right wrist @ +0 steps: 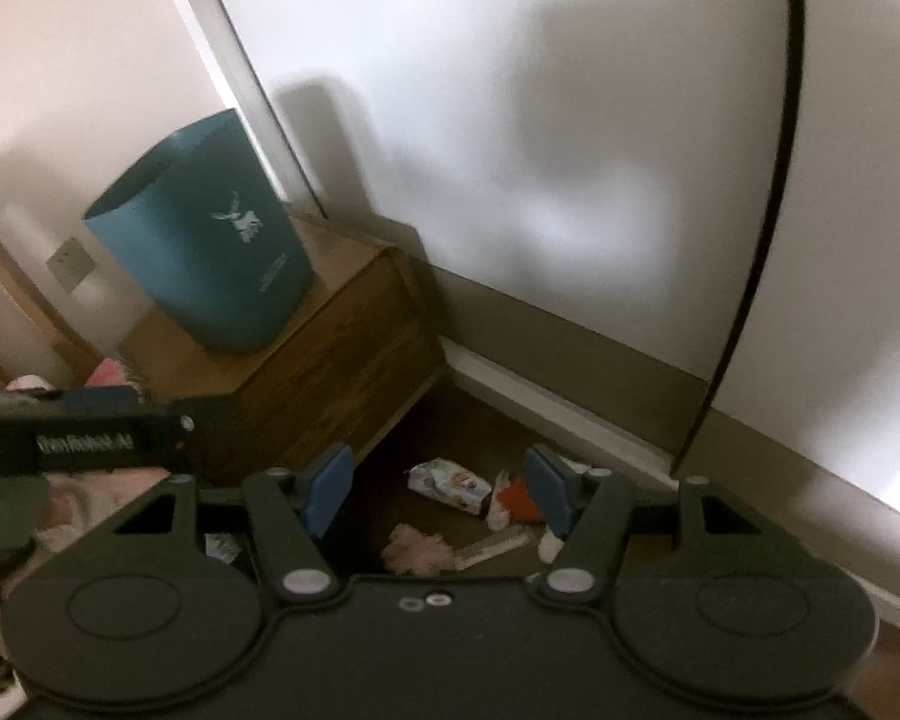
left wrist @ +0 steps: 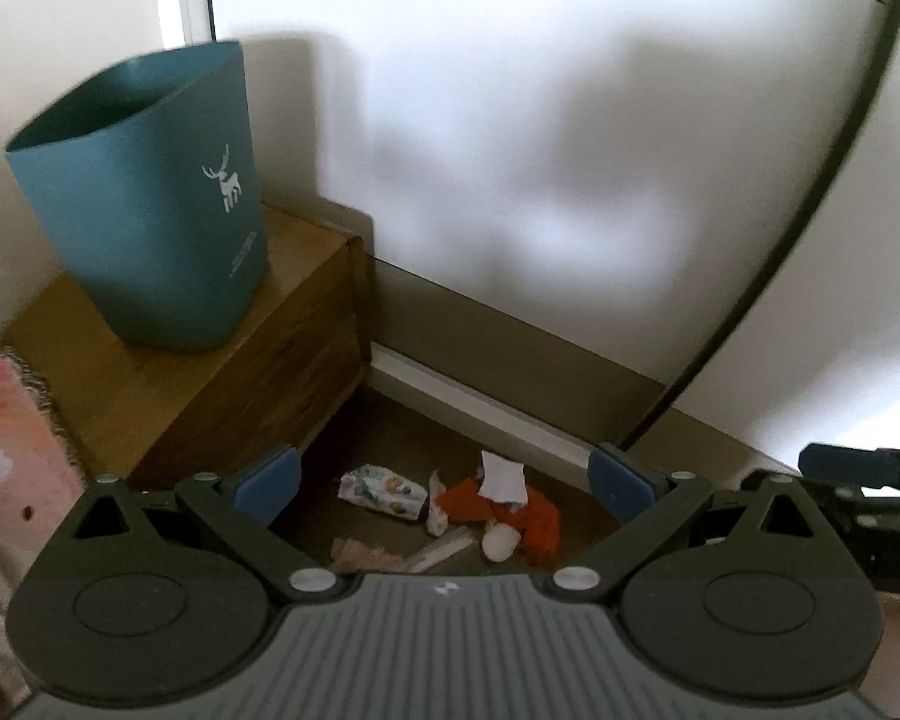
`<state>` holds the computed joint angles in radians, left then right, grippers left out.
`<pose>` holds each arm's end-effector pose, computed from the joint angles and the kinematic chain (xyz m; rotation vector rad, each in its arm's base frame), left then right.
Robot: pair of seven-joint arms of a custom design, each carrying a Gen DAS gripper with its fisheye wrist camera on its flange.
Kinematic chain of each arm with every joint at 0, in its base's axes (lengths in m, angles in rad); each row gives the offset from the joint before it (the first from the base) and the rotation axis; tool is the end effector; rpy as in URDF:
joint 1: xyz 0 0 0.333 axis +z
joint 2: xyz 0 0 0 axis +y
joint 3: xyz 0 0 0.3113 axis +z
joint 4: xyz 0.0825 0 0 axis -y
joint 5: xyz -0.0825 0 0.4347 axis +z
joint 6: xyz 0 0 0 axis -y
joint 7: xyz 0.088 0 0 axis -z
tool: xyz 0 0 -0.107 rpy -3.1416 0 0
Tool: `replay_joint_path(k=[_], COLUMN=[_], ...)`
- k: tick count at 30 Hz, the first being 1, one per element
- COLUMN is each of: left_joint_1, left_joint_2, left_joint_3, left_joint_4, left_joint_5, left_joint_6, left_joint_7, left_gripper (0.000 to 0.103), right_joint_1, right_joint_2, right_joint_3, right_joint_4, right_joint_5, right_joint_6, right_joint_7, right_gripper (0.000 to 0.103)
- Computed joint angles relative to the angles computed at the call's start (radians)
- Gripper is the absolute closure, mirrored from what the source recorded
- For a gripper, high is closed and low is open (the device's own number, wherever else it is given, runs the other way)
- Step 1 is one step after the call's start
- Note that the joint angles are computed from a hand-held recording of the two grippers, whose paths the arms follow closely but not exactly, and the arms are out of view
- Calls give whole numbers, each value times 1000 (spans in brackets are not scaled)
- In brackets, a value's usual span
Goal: Collect trash
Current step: 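Lower the left tool to the pink mesh puff while the right tool grasps a green-white wrapper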
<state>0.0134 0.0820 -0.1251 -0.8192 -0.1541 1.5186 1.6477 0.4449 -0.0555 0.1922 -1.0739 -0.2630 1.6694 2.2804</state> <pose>0.5254 -0.0697 0.9362 -1.6771 2.1418 -0.7778 0.4340 0.2970 0.9175 -1.6430 1.8754 -0.4443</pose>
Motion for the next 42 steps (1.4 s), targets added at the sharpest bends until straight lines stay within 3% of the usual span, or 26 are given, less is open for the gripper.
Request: replay_joint_path(k=[12, 16, 19, 24, 26, 29, 33, 42], left_joint_1=[26, 29, 27, 31, 25, 27, 19, 15], left_joint_2=[157, 198, 229, 333, 346, 417, 439, 470], left_joint_3=[-14, -28, -36, -31, -21, -23, -14, -8], left_joint_4=[-185, -286, -365, -374, -421, -400, -477, -617], left_joint_5=[-7, -13, 1, 36, 77, 118, 186, 262], left_joint_6=[292, 422, 514, 430, 451, 376, 363, 360], left_joint_7=[77, 150, 224, 208, 192, 215, 235, 240], left_gripper=[0, 0, 0, 0, 0, 0, 0, 0], right_joint_1=[-99, -120, -130, -138, -132, -119, -98, -86], right_joint_2=[33, 39, 73, 83, 108, 148, 222, 319], right_joint_3=[-79, -98, -107, -113, -107, -95, -90, -99], right_joint_4=[-344, -486, -532, -674, -700, -749, -755, -797], right_joint_5=[69, 117, 167, 254, 281, 350, 352, 397], right_joint_6=[261, 443, 454, 523, 508, 490, 429, 384], right_joint_7=[-41, -104, -125, -155, -212, -357, -495, -663], right_gripper=[39, 39, 40, 40, 40, 40, 40, 42])
